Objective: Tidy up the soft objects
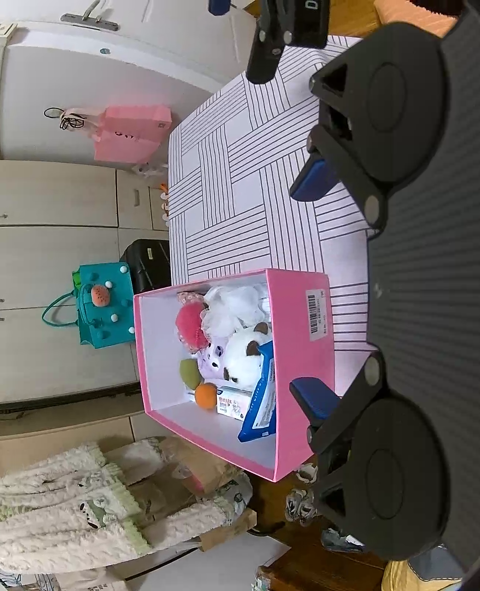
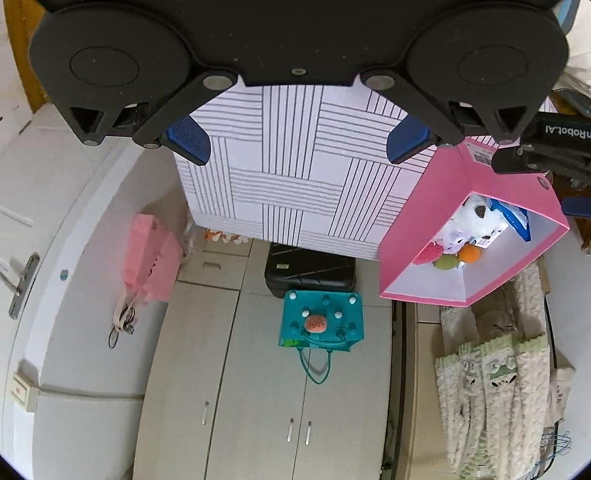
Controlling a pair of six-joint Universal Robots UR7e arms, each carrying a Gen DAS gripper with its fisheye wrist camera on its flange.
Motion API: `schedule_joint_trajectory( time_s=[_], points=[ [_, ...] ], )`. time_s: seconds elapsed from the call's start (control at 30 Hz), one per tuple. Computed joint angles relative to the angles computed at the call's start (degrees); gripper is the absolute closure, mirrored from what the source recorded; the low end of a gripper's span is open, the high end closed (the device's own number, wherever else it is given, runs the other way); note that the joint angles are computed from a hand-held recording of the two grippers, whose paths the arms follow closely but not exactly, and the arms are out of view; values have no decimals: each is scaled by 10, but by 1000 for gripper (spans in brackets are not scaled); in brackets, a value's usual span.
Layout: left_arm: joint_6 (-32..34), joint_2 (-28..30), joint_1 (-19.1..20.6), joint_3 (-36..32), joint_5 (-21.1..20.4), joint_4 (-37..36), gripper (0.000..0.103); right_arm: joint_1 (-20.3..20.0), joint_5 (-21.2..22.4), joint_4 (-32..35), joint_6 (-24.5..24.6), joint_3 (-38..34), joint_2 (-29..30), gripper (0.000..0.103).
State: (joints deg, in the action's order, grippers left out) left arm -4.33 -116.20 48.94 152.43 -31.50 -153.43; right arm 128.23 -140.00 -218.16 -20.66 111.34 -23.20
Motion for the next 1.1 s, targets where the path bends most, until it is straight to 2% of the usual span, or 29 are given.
schedule_joint_trajectory(
  time_s=[0.4, 0.53, 0.77, 1.0, 1.1],
  points=[
    [6, -12, -1, 17, 4, -32, 0, 0, -16, -15, -2, -2, 16, 0],
    [19, -7, -2, 24, 4, -62, 0, 1, -23, -50, -25, -7, 28, 0],
    [39, -5, -19, 44, 18, -106, 0, 0, -9, -116, -68, -5, 40, 0],
    [53, -4, -30, 58, 30, -142, 0, 0, 2, -153, -88, -1, 45, 0],
    [69, 11, -33, 66, 35, -189, 0, -1, 7, -166, -91, 1, 48, 0]
  ],
)
